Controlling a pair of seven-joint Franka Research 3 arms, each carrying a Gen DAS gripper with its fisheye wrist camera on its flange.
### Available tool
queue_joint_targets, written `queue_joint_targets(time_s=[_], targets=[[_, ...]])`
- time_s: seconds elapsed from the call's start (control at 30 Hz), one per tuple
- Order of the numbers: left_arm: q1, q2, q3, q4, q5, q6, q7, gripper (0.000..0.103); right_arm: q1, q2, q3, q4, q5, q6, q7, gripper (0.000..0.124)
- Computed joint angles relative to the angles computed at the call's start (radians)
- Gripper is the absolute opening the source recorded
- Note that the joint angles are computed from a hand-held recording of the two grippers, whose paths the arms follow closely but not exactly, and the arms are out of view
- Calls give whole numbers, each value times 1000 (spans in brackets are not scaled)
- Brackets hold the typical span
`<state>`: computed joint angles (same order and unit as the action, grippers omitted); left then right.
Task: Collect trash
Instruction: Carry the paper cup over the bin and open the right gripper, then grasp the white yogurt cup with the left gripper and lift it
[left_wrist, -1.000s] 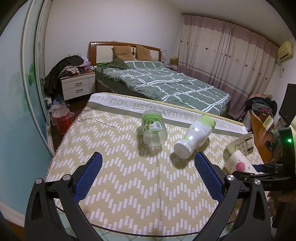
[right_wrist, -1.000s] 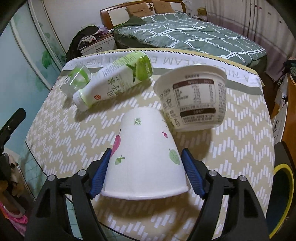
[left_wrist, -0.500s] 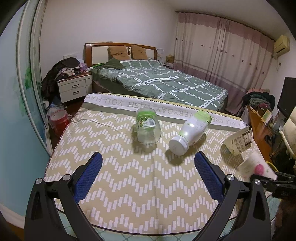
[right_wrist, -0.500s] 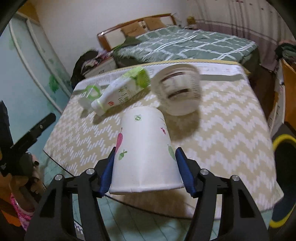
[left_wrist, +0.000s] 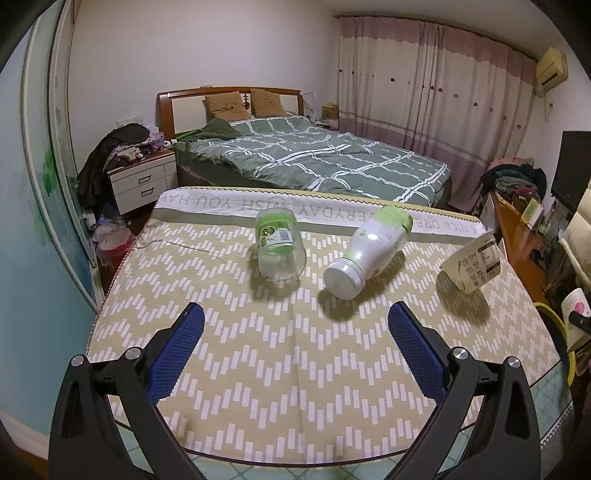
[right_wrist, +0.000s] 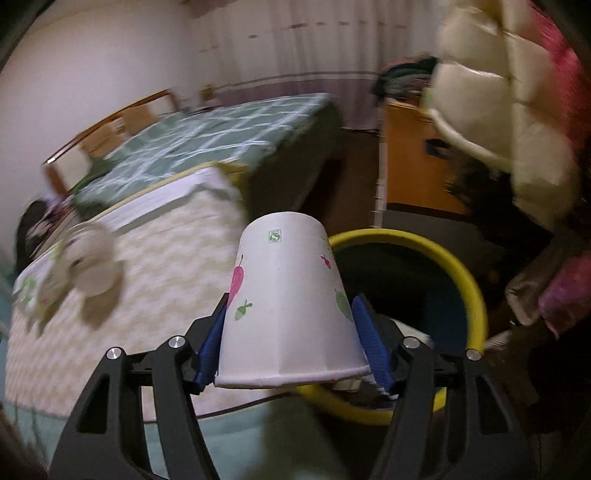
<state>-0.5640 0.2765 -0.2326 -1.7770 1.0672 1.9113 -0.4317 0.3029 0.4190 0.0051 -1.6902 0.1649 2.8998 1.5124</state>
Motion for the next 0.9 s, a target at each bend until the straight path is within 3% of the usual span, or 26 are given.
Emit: queue_joint_targets(time_s=[0.07,0.17,0.4,0.47,0.67,0.8,0.9], targets=[[-1,9,0,11,-1,0,13,98,43,20,-72,16,-50,5,83,67],[2,21,3,23,-6,24,32,98,75,40,-130,25,-109,24,169,74],[2,60,12,82,-29,97,97,98,96,40,-135,-5,-167,78,232,80],[-7,77,17,112,-33,106,123,98,130,33,-171,-21,-196,99,264,80],[-31,199,44,304,-85,146,265,98,107,30,-143,-24,-189,100,247,80],[-39,317,76,475,-156,212,347,98,96,27,-131,-28,-175,103,236,80],[-52,423,105,644,-217,207,413,98,65,23,-95,-32,-145,106,203,80]])
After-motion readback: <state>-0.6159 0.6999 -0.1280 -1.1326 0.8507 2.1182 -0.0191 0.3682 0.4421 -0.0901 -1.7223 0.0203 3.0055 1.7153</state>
